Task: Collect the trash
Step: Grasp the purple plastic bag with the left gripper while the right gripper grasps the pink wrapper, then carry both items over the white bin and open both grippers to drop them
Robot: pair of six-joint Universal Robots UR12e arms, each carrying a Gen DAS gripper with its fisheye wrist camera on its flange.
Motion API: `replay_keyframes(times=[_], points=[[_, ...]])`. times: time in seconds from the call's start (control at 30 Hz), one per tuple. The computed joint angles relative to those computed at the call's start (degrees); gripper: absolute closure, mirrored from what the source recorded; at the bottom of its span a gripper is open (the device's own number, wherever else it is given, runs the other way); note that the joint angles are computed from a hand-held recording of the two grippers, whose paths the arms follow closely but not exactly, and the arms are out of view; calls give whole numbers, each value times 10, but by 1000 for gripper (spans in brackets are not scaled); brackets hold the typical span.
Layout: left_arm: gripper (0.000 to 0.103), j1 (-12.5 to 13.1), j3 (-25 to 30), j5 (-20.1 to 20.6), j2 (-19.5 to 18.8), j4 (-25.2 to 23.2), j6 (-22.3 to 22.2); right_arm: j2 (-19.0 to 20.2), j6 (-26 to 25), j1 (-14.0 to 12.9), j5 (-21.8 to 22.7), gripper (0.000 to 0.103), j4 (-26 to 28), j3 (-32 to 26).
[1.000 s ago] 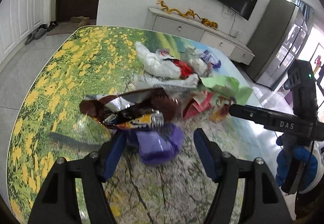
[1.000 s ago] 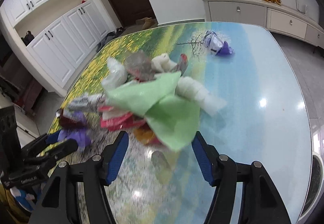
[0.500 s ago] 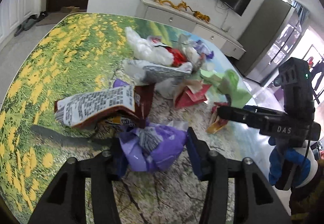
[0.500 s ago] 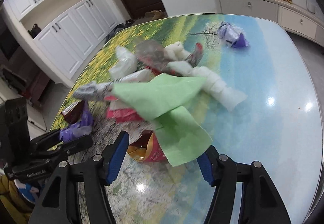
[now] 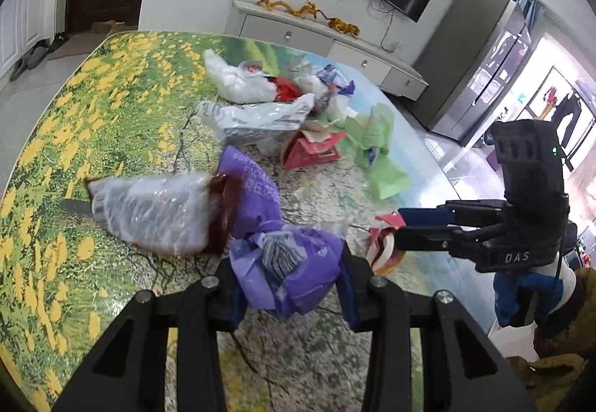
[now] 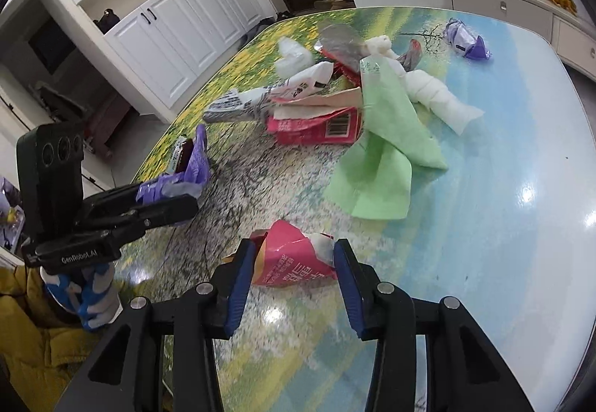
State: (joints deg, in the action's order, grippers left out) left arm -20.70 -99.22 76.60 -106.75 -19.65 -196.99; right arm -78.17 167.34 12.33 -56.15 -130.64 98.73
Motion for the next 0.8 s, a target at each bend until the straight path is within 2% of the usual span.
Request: replay_keyframes(times=[0.13,0.3,0.5,0.67,0.8], points=[[66,-5,-1,-7,8,7,18,-21,4,-14,28,62,-29,26],[66,-14,8,-18,11,2,40,-39,28,-31,39,62,-77,47],[66,-24,30,-29,5,-12,59,-63,83,-70,52,62,-159,87],[66,-42,82,-35,-17,-47,98,-79,150,-111,46,62,-240,123],[66,-64,155,-58,-58,-90,141,-95,201,-149,18,62,-297,155]])
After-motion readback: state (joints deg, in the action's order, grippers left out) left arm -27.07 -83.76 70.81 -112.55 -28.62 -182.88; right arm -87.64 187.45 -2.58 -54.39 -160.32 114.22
